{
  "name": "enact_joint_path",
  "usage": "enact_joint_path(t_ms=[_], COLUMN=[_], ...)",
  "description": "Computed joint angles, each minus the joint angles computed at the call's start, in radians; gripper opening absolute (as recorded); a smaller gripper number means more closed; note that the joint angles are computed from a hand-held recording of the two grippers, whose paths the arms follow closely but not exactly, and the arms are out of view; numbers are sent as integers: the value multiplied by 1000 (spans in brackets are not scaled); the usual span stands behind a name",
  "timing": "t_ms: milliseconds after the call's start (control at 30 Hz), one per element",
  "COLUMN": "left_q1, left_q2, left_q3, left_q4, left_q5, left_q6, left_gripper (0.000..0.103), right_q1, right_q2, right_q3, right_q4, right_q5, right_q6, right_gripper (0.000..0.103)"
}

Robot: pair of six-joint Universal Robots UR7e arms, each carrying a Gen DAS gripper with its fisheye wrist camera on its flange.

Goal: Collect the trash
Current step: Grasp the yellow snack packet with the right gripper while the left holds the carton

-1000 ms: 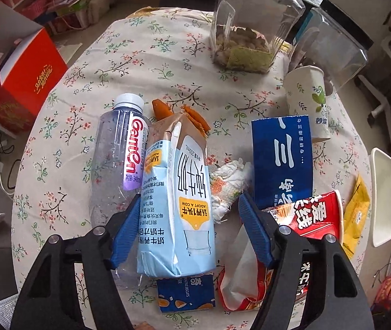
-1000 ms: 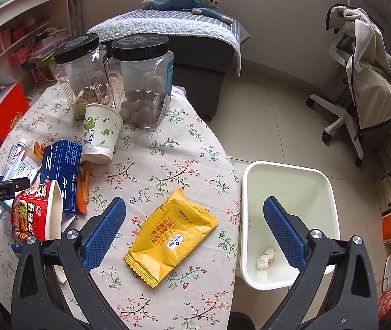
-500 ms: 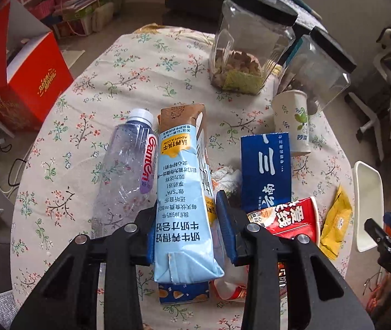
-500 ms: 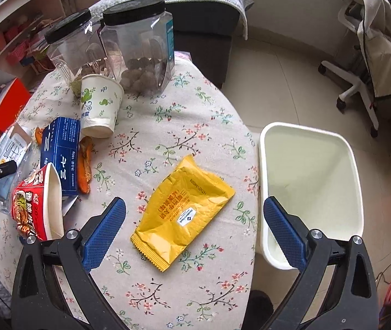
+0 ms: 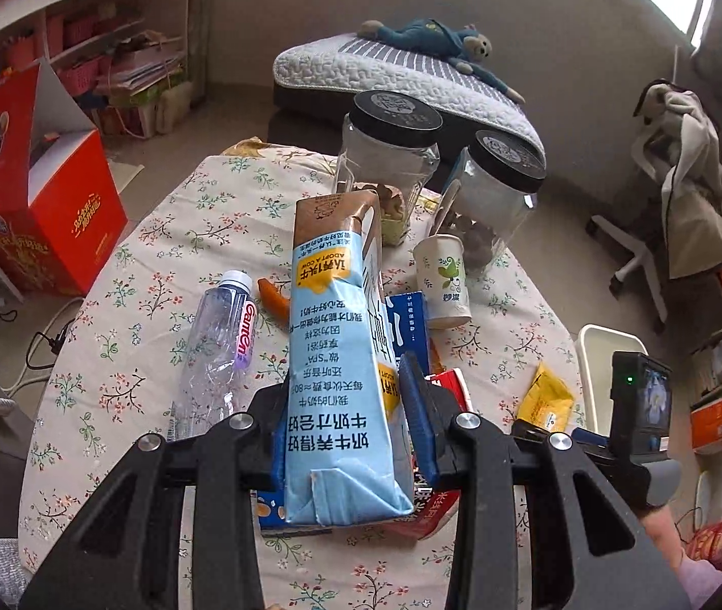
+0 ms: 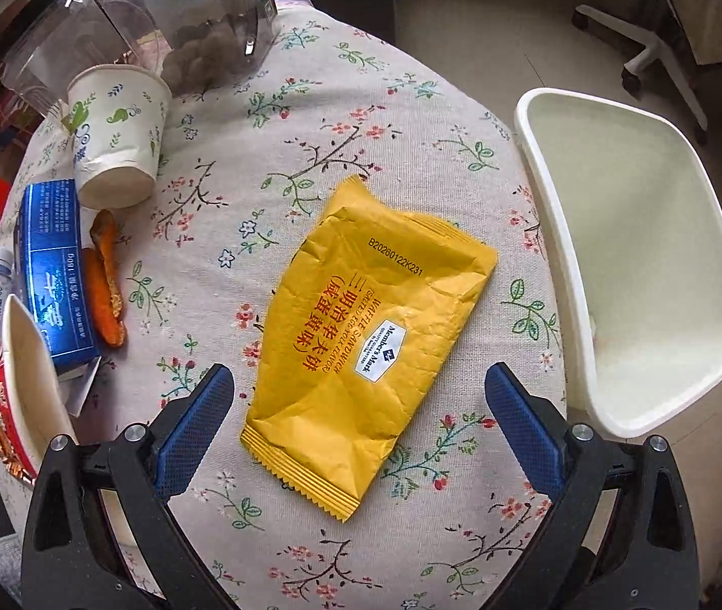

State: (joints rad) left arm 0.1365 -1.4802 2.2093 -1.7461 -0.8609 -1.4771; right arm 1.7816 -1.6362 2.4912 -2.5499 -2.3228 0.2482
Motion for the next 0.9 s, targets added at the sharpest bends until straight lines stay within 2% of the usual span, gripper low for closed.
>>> enact_joint_path(t_ms=[67,100,133,167,233,267,367,567,767,900], left_q1=[-7,-7,-4,0,4,4,-1,-20,-46,-58], left_q2=[12,11,4,-3,-11,-14,-25,-28,-29,-16], left_q3=[-14,-13,-9,-3,2,4,9,9,11,10], left_q4=[53,66,65,62,62,58,46,53,52,34], left_q5=[13,16,12,7,4,4,12,42,85,108], left_q6=[-8,-14,-17,-21,-28,-29,-40,-65,-89,-92], left_gripper=[37,37,37,37,37,37,37,37,37,37], right_q1=[19,29,35,36,30,36,81,168,225,234], right_q2=[33,42,45,41,24,22,17,-45,-112,-144], right_q3=[4,5,3,2,0,-3,-3,-17,-33,-33], right_q4=[-42,-61,-69,-74,-74,-65,-99,-145,-156,-164], right_q5=[-35,-43,-39,-22,36,46,67,142,168,176], right_q6=[-20,-37,-47,-55,-77,-83,-131,-203,-242,-263], right_gripper=[79,64,57,45,28,7,4,3,3,3])
